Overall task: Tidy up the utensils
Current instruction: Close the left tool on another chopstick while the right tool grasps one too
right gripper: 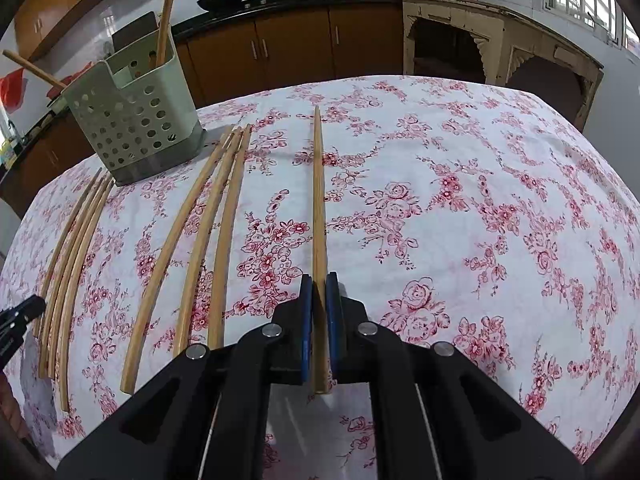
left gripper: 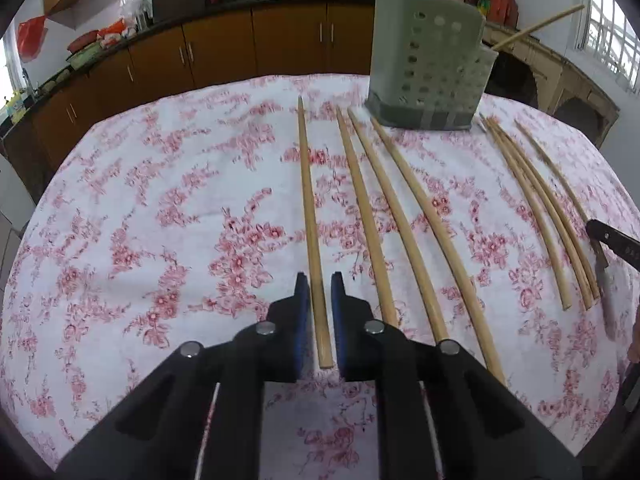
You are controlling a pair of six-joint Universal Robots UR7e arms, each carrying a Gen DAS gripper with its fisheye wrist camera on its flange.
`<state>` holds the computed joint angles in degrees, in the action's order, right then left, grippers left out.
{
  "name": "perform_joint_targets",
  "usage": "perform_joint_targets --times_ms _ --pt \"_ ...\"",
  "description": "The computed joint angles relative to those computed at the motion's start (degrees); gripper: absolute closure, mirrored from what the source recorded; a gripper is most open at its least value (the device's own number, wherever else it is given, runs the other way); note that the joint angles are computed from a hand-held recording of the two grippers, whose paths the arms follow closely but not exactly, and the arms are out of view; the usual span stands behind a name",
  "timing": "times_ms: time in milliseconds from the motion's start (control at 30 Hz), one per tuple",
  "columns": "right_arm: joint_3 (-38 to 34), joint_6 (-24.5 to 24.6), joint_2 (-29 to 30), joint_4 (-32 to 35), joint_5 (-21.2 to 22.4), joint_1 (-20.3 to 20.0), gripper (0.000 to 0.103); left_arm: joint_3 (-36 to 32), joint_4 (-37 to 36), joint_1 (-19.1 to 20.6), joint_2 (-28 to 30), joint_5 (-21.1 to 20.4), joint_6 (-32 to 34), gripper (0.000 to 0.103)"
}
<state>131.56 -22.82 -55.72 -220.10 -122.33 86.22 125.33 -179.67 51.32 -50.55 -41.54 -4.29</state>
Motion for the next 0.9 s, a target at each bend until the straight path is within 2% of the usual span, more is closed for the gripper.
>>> perform_joint_targets --times_ms 100,500,900 --pt "-0.09 -1.0 0.58 -1.01 -0.19 0.11 0.095 0.27 -1.96 0.27 0.21 -0.5 0.79 0.091" --pt "0.12 -0.65 0.25 -0.7 0.32 -0.1 0.095 0.3 -1.82 0.52 -0.28 -1.58 0.13 0.091" --pt "-0.05 -0.69 0.51 -0.78 0.0 0.09 0.095 0.45 -1.9 -0.1 0.41 0.06 0.55 0.091"
